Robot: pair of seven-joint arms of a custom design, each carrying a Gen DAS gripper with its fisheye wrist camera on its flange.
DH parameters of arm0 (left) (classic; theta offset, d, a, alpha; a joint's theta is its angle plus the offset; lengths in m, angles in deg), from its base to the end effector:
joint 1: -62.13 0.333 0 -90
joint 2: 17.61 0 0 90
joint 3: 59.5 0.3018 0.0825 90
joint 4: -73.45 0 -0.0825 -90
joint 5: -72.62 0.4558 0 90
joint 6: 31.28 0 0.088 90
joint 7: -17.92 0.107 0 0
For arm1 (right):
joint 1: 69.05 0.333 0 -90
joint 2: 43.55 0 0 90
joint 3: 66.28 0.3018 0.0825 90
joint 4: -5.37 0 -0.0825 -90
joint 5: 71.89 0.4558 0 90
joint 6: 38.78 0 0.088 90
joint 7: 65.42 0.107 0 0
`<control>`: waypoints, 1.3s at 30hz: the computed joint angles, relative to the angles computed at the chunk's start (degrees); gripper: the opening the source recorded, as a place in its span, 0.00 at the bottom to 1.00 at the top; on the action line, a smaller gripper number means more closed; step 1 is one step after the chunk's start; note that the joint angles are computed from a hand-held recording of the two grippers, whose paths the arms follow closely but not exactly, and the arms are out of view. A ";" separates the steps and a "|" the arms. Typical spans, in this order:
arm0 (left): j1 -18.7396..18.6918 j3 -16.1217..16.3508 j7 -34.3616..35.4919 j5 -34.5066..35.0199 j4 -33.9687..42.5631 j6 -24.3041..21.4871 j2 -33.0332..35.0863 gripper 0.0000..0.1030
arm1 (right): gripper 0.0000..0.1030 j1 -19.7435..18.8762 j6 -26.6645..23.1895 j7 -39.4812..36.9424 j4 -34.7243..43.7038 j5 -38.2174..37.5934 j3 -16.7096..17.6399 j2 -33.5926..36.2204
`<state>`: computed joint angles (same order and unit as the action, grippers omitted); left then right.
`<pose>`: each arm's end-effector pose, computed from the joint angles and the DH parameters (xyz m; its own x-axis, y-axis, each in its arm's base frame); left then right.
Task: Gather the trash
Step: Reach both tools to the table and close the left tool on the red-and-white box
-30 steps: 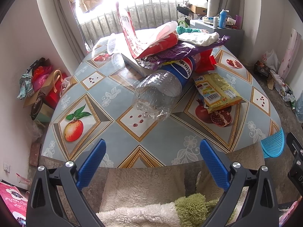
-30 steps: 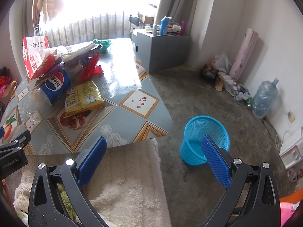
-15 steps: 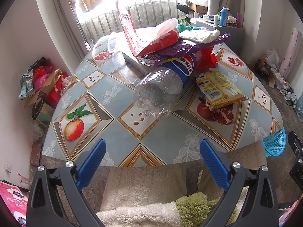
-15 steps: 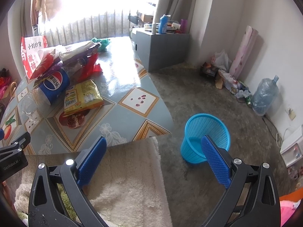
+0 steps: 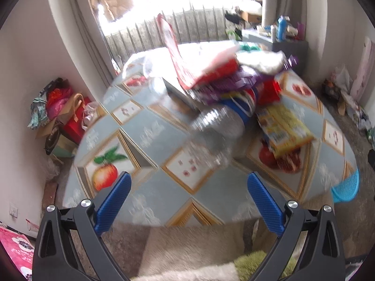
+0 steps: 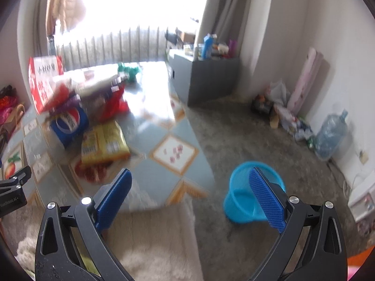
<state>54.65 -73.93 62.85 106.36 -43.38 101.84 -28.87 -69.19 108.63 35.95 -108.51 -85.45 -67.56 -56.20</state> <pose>0.5695 -0.2265 0.5475 0.1515 -0.9731 -0.1735 -0.7703 -0.0063 -0.6377 0.6155 -0.0125 0.6266 -0.1149 -0.9899 0.0829 -0.6831 0.0181 -0.7301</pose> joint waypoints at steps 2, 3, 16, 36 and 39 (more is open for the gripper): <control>0.58 0.37 -0.52 1.08 0.20 1.53 -0.15 0.94 | 0.92 0.87 3.05 -2.59 1.01 3.33 -0.98 0.96; 0.96 0.58 -0.69 1.84 0.21 2.74 -0.22 0.94 | 0.92 1.21 4.14 -3.82 1.47 4.88 -1.31 1.41; 7.62 1.29 -7.57 11.72 0.85 23.83 1.22 0.94 | 0.92 4.98 8.32 -21.98 10.91 30.23 -2.63 9.42; 3.25 8.34 -3.81 9.52 16.36 27.59 17.93 0.50 | 0.49 0.96 -13.49 -24.65 42.45 41.29 2.93 32.89; 2.64 9.12 -1.60 7.13 17.41 28.43 19.22 0.39 | 0.44 1.02 -15.30 -22.65 44.53 38.54 2.79 34.30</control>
